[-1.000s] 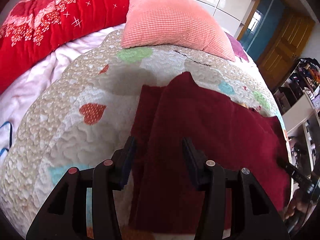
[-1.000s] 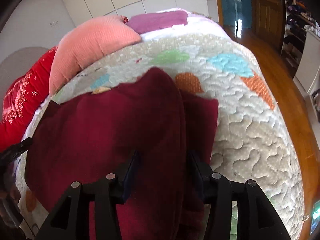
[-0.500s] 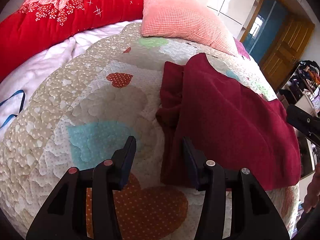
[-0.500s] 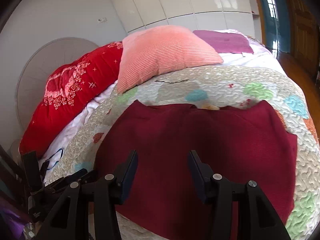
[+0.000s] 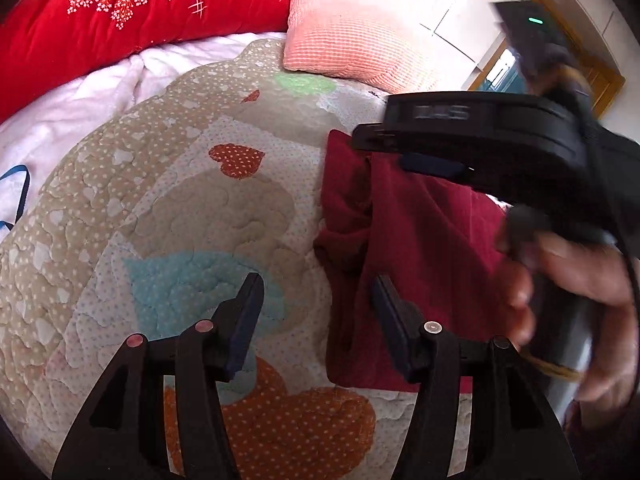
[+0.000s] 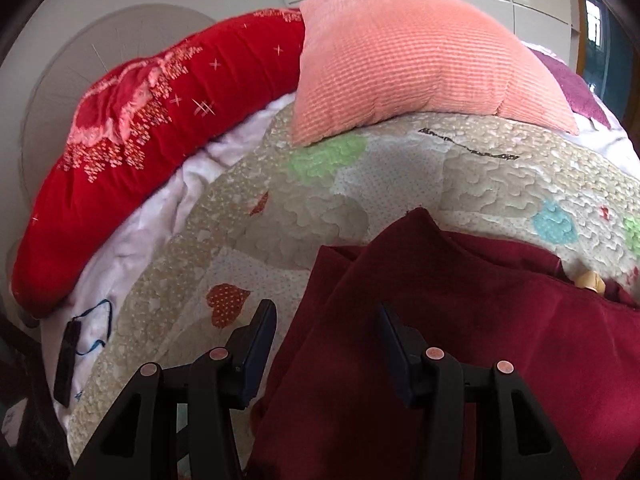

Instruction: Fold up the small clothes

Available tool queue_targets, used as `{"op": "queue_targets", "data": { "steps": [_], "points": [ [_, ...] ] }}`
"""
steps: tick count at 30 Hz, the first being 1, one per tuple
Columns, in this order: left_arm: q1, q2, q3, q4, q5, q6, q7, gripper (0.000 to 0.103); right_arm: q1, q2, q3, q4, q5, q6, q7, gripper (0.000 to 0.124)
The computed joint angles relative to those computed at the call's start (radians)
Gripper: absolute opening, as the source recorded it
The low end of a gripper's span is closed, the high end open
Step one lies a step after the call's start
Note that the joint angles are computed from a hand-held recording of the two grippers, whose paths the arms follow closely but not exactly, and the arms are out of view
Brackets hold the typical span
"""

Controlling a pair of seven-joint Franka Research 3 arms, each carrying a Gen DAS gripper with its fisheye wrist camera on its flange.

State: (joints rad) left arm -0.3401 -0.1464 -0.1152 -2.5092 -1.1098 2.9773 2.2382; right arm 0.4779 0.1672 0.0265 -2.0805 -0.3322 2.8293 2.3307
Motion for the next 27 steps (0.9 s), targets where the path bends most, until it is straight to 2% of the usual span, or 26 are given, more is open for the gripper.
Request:
{"op": "queue_targets", "data": {
  "steps": [1, 2, 3, 5, 7, 9, 11, 13, 15, 16, 18, 20, 22, 24, 27],
  "points": [
    [0.003, 0.003, 0.003, 0.003, 0.002, -0.009, -0.004, 0.057, 0.008, 0.015, -0.012, 0.018, -0.034, -0.019, 0.017, 0.042],
    [0.005, 0.005, 0.007, 0.006, -0.009, -0.020, 0.002, 0.057, 0.021, 0.025, -0.026, 0.037, -0.075, -0.052, 0.041, 0.021],
    [0.009, 0.008, 0.011, 0.010, -0.021, -0.037, 0.008, 0.057, 0.026, 0.023, -0.036, 0.039, -0.108, -0.061, 0.065, 0.013],
    [0.021, 0.010, 0.007, 0.014, -0.030, -0.053, 0.005, 0.057, 0.015, 0.006, -0.037, 0.012, -0.126, 0.017, 0.078, 0.008],
    [0.027, 0.013, -0.007, 0.013, -0.018, -0.041, -0.003, 0.057, 0.022, 0.006, -0.050, 0.012, -0.188, 0.050, 0.118, 0.006],
    [0.030, 0.023, -0.021, 0.014, 0.024, -0.020, -0.029, 0.057, -0.028, 0.039, 0.007, 0.016, -0.049, 0.104, -0.003, 0.003],
    [0.030, 0.033, -0.022, 0.015, 0.040, -0.012, -0.041, 0.058, -0.096, 0.087, 0.101, 0.044, 0.166, 0.087, -0.204, 0.003],
    [0.030, 0.032, -0.023, 0.014, 0.049, -0.008, -0.046, 0.058, -0.083, 0.077, 0.092, 0.017, 0.204, 0.115, -0.222, 0.003],
    [0.028, 0.032, -0.019, 0.013, 0.041, -0.009, -0.038, 0.058, -0.105, 0.028, 0.122, -0.058, 0.297, 0.213, -0.290, 0.003],
    [0.028, 0.033, -0.017, 0.014, 0.034, -0.010, -0.032, 0.058, -0.089, -0.001, 0.105, -0.092, 0.310, 0.249, -0.291, 0.004],
    [0.028, 0.030, -0.018, 0.011, 0.033, -0.006, -0.029, 0.058, 0.015, -0.056, -0.022, -0.147, 0.188, 0.296, -0.172, 0.004],
    [0.026, 0.028, -0.020, 0.007, 0.036, 0.004, -0.029, 0.058, 0.102, -0.085, -0.146, -0.157, -0.035, 0.281, 0.028, 0.004],
    [0.021, 0.026, -0.020, 0.003, 0.033, 0.009, -0.027, 0.058, 0.105, -0.092, -0.170, -0.149, -0.155, 0.249, 0.135, 0.004],
    [0.017, 0.024, -0.016, 0.001, 0.023, 0.011, -0.019, 0.058, 0.090, -0.083, -0.164, -0.130, -0.200, 0.192, 0.189, 0.004],
    [0.014, 0.022, -0.014, -0.002, 0.024, 0.013, -0.019, 0.060, 0.045, -0.053, -0.123, -0.103, -0.182, 0.144, 0.163, 0.004]
  ]
}}
